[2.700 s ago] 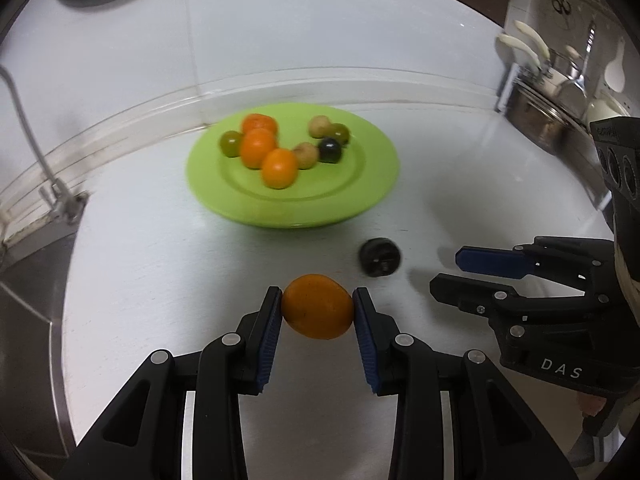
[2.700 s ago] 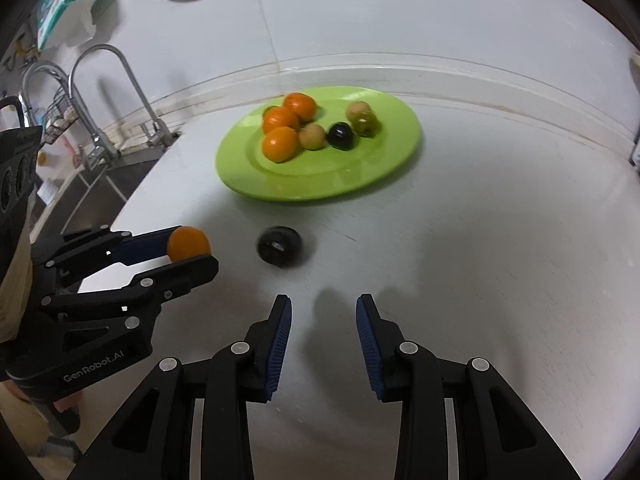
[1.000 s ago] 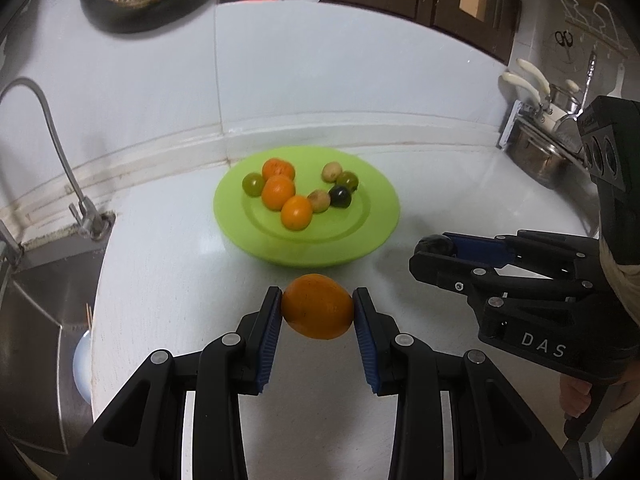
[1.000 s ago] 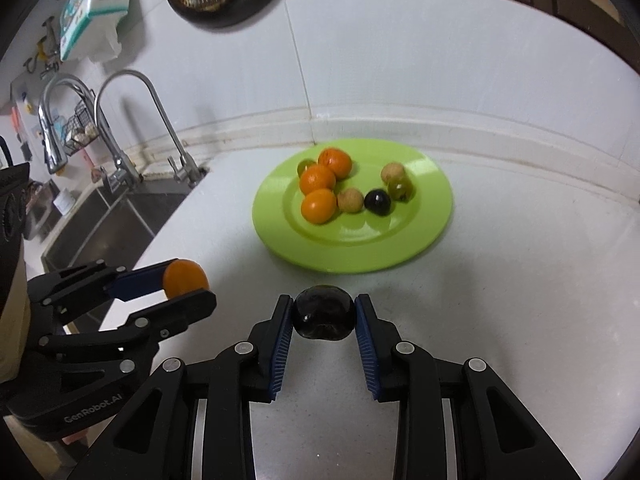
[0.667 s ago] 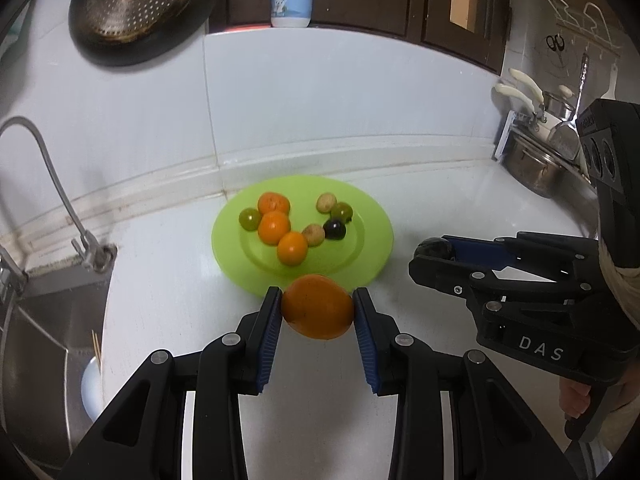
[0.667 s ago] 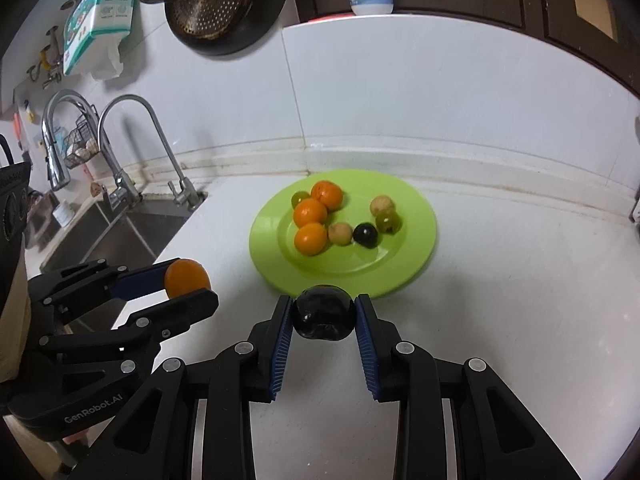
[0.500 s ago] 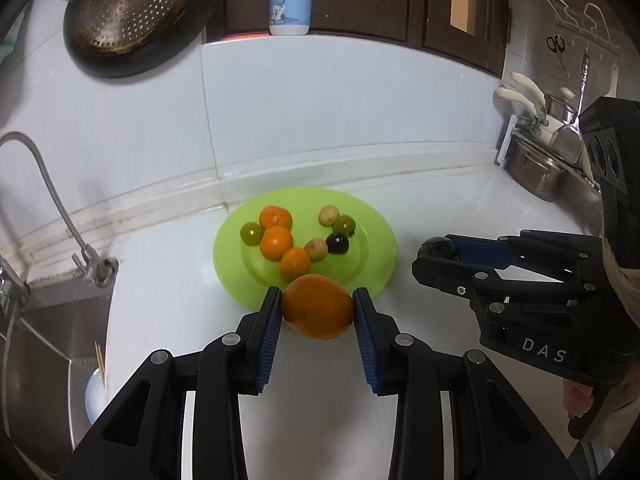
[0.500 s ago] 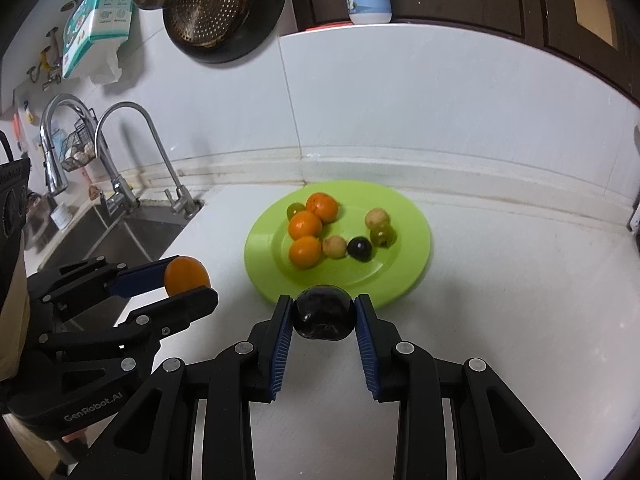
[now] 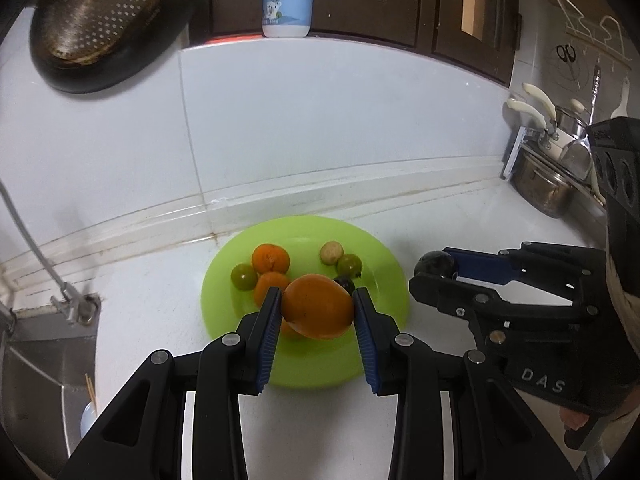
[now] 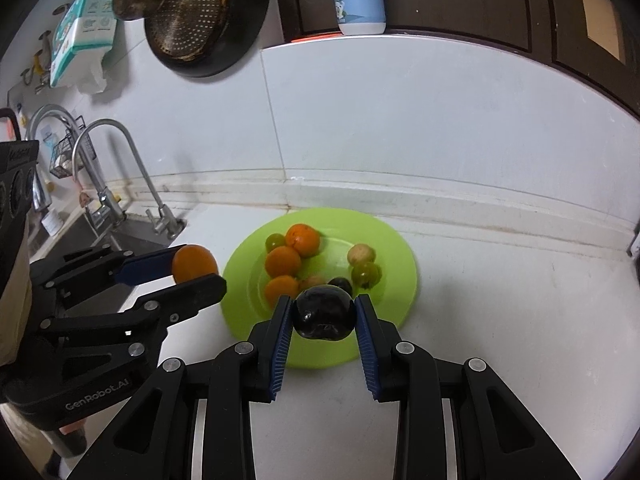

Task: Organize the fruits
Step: 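Carry the orange and plum over the green plate with both tools, then open both tools to release the orange and plum onto the plate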

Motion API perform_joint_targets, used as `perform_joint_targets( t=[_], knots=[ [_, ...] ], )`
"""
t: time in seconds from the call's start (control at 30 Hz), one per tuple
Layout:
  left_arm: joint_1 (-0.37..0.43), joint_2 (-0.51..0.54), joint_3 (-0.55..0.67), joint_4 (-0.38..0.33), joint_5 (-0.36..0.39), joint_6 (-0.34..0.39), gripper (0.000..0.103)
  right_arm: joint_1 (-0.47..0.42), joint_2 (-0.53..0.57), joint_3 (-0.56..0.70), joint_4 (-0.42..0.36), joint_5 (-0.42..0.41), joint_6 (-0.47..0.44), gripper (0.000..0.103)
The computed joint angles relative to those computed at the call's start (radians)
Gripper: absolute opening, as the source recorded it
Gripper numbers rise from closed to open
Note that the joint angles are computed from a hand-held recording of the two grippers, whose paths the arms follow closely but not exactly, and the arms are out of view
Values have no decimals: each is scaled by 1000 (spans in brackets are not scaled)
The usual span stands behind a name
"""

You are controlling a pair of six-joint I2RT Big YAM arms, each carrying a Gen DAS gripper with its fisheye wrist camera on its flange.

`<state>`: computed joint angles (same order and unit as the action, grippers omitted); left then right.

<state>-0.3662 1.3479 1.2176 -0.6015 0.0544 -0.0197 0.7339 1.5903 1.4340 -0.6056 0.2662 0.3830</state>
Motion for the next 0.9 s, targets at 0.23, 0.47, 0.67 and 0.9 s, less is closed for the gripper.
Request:
perform_joint_targets(
  t=[0.23, 0.47, 0.67, 0.9],
  knots=[
    [26, 113, 99, -23, 51, 3, 35, -32, 45, 40, -14, -13, -27, 32],
    [26, 219, 190, -75, 66, 28, 36, -63, 96, 75, -26, -45, -22, 32],
    [23, 287, 245, -107, 63, 40, 36, -89, 139, 95, -41, -71, -2, 32],
    [22, 287, 254, -112, -3, 32, 56, -101, 166, 110, -51, -70, 11, 32]
  ],
)
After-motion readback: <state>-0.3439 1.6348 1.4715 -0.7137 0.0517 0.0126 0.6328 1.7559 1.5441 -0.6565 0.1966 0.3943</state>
